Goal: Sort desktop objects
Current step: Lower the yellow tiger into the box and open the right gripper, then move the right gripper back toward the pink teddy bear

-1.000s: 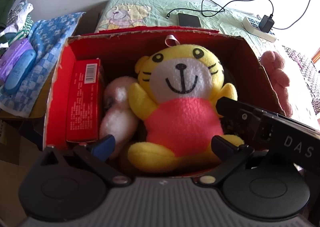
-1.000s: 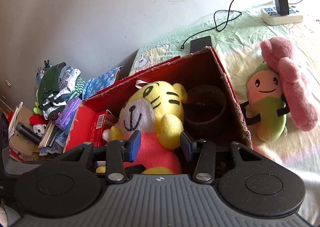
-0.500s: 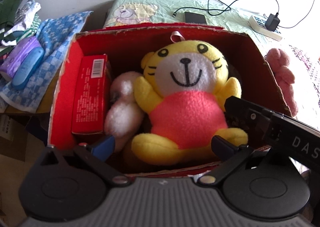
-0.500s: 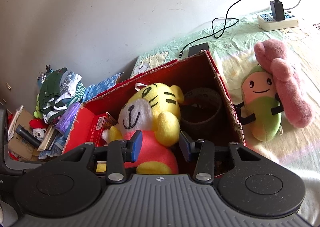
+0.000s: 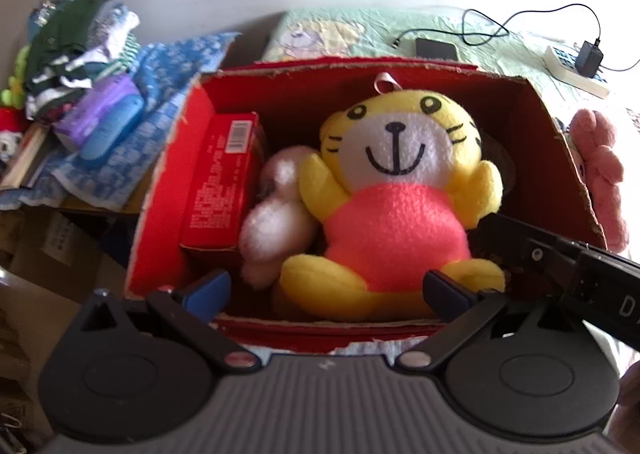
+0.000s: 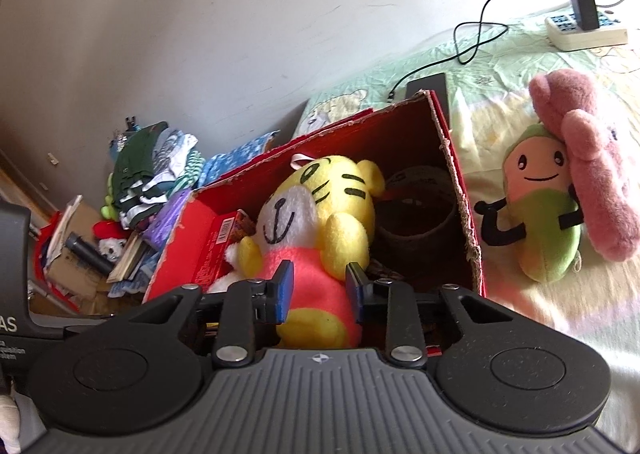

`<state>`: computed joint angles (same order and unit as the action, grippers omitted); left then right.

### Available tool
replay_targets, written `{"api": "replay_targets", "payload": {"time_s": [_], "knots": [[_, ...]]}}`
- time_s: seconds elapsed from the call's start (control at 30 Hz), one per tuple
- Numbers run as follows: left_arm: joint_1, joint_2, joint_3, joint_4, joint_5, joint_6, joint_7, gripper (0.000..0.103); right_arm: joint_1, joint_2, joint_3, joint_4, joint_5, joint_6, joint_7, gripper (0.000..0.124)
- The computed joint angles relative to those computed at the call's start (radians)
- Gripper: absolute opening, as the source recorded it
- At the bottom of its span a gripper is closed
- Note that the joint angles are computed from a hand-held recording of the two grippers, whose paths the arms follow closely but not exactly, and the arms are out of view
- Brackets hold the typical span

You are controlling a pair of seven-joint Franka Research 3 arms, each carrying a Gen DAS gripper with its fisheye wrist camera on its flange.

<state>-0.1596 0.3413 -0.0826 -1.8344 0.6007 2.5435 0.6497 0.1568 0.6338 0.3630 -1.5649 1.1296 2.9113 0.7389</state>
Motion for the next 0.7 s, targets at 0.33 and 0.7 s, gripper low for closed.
{"api": "replay_targets", "payload": {"time_s": [0.33, 0.7], "knots": [[-0.056, -0.051, -0.003, -0.021, 0.127, 0.009, -0.168, 0.102, -0.107, -0.043, 0.013, -0.025, 0.171, -0.212, -0.198, 0.034], [-0.028, 0.077, -0.113, 0.115, -0.195, 0.233, 0.107, 0.102, -0.17, -0.132, -0.098, -0.127, 0.45, -0.308, -0.411, 0.035]]}}
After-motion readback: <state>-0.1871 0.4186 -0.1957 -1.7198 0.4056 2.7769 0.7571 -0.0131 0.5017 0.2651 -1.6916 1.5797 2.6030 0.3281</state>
